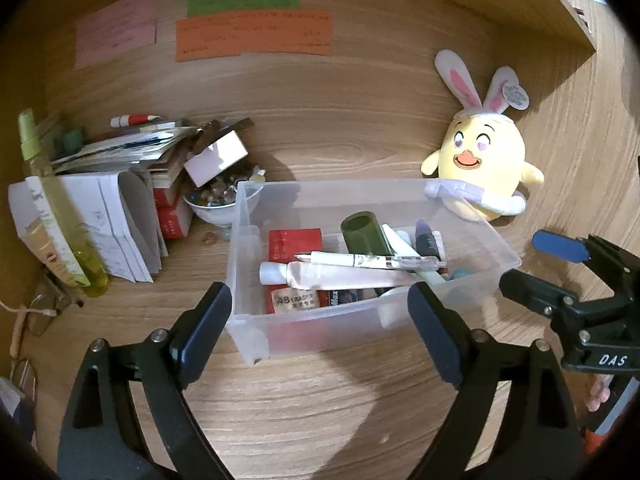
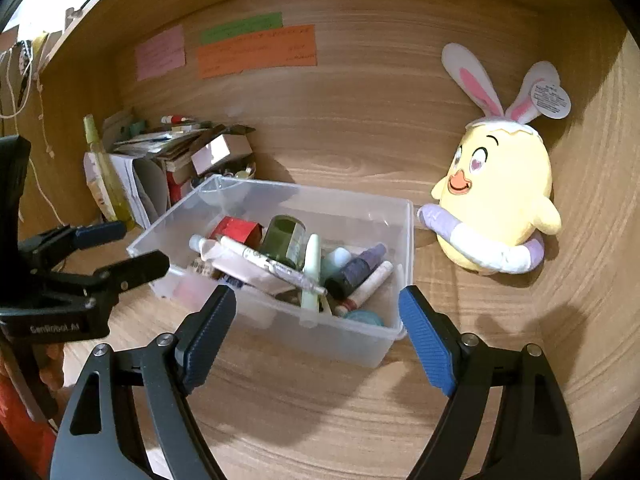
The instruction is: Organize objects
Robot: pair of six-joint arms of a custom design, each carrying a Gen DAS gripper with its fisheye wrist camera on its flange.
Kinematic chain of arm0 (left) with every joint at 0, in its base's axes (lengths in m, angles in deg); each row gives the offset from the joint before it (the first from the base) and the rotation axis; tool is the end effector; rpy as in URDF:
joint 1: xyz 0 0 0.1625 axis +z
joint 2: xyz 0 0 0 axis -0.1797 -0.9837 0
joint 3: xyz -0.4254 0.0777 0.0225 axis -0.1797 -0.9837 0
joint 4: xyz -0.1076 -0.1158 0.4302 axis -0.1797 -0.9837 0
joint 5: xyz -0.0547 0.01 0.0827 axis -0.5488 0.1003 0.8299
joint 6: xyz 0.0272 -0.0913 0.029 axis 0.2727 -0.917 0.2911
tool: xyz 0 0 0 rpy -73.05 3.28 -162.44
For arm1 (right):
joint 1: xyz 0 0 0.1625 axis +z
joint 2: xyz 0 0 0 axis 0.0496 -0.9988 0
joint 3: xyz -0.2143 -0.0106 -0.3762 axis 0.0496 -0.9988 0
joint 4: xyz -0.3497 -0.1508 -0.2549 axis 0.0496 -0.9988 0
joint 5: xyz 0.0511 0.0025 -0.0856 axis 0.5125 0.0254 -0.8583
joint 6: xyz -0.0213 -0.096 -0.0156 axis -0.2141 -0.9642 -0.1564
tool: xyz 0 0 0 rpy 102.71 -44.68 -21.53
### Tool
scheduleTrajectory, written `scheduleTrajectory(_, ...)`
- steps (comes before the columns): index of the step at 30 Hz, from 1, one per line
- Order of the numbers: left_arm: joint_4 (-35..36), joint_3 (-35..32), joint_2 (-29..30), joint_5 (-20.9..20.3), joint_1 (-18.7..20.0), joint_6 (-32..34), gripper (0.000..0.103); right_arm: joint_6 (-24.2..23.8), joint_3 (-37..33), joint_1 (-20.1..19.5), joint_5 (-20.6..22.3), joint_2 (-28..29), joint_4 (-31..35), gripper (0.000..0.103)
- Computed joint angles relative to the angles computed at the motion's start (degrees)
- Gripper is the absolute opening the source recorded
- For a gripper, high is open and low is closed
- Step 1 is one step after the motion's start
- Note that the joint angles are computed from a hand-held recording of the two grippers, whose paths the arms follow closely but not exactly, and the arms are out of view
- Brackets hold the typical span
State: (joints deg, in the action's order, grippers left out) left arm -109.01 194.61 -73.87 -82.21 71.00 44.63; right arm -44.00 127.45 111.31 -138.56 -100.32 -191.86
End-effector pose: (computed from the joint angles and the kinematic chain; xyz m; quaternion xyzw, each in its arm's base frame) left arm -0.0985 -0.5756 0.3057 0.2359 0.8493 -0.3840 0.2750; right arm 0.3468 -0.5723 0.0589 0.3060 -0.8462 0.3510 0.2592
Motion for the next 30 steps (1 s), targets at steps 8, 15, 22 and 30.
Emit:
scheduleTrajectory(8, -2.4, 2.0, -0.5, 0.7, -0.4, -0.2, 0.091, 0.3, 1.6, 0.0, 0.5, -0.1, -1.0, 0.082)
scheduleTrajectory(15, -2.2, 2.8, -1.1, 0.3, -0.5, -0.3, 0.091, 1.2, 1.8, -0.1, 0.7, 0.0, -1.0, 0.082)
scheduleTrajectory(22, -2.0, 2.8, -1.3, -0.3, -0.5, -0.7, 0.091, 0.8, 1.9, -0.1, 0.8, 0.1, -1.2, 0.082)
scheduleTrajectory(30, -2.0, 3.1, -1.4, -0.4, -0.8, -0.5, 0.091, 0.7, 1.9, 0.0, 0.8, 0.0, -1.3, 0.082)
